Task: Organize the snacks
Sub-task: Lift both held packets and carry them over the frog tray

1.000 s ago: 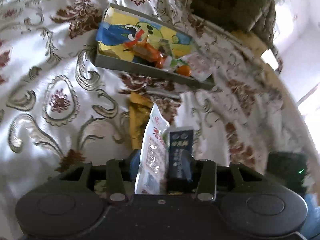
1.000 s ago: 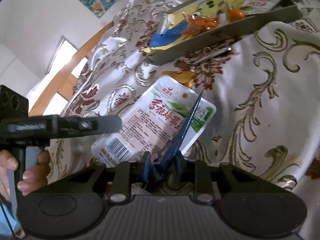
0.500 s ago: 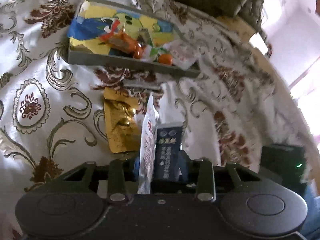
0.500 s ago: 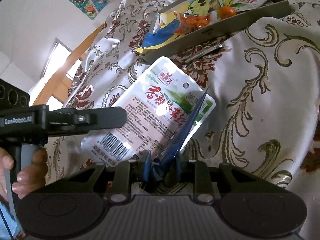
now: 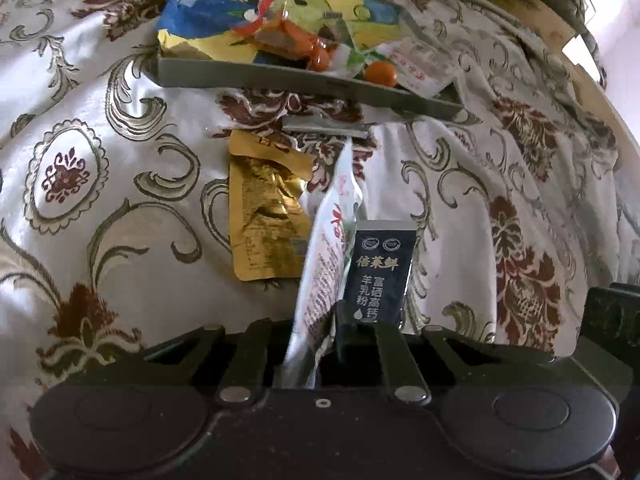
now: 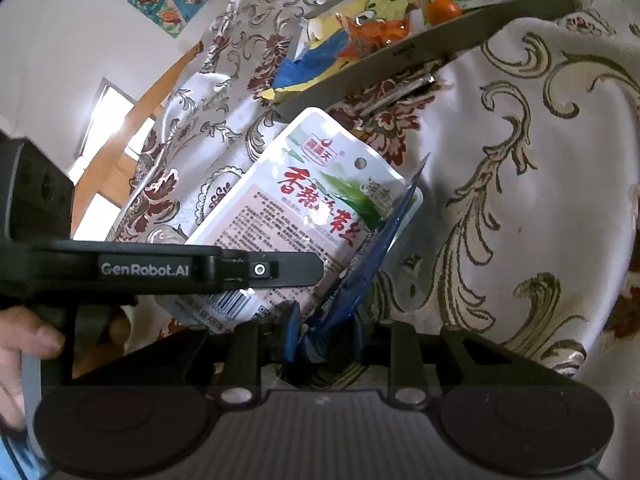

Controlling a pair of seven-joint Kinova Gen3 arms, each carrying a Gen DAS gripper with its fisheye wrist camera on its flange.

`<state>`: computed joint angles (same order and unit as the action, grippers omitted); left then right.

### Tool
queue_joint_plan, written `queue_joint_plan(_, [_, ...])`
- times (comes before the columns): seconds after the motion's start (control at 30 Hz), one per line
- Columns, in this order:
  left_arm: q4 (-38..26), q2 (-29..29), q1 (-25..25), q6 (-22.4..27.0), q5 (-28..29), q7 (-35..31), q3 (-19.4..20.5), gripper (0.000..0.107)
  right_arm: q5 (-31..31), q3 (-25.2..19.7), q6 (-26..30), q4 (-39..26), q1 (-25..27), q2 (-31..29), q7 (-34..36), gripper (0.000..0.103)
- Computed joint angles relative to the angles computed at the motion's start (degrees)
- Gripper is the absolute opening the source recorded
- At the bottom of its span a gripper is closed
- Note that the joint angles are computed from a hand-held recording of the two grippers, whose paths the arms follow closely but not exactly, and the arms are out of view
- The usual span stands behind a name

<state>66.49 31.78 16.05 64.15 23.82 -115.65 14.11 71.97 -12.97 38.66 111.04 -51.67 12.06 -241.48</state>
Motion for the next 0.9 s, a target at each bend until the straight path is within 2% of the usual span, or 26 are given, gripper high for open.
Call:
queue_joint_plan(0.1, [6.2, -3.9, -1.1, -5.6, 1.9, -3.1, 0.7, 0.005, 2.1, -0.1, 0.1, 1.2, -0.3, -0.9, -3.3, 0.023])
queue_joint_plan(0.2, [10.8, -6.9, -2.3, -9.2, 4.5, -5.0, 1.3, 0.005, 2.7, -1.1, 2.0, 1.9, -0.6, -1.9, -4.8, 0.020])
queue_joint_plan(0.53, [24.4, -16.8, -2.9, -22.1, 10.8, -5.6, 0.9, 0.005, 2.5, -4.7, 8.1, 4.1, -1.2, -5.2, -7.3, 0.016])
queue_joint_plan(0.6, [27.2, -18.5, -3.5, -24.6, 13.6, -6.4, 1.2, 0.005, 2.4, -5.4, 9.6, 4.4, -1.5, -5.7, -7.6, 0.016])
queue_joint_plan(0.77, [30.2, -20.1, -3.6, -27.9, 18.1, -8.0, 1.2, 0.005, 1.8, -6.8, 12.8, 4.9, -1.5, -7.5, -7.4, 0.015])
queue_joint_plan(0.9, [30.0, -20.0, -2.6, -29.7, 18.5, -7.2, 1.1, 0.005, 1.1, -7.0, 12.1, 5.2, 0.1, -9.0, -6.8, 0.015])
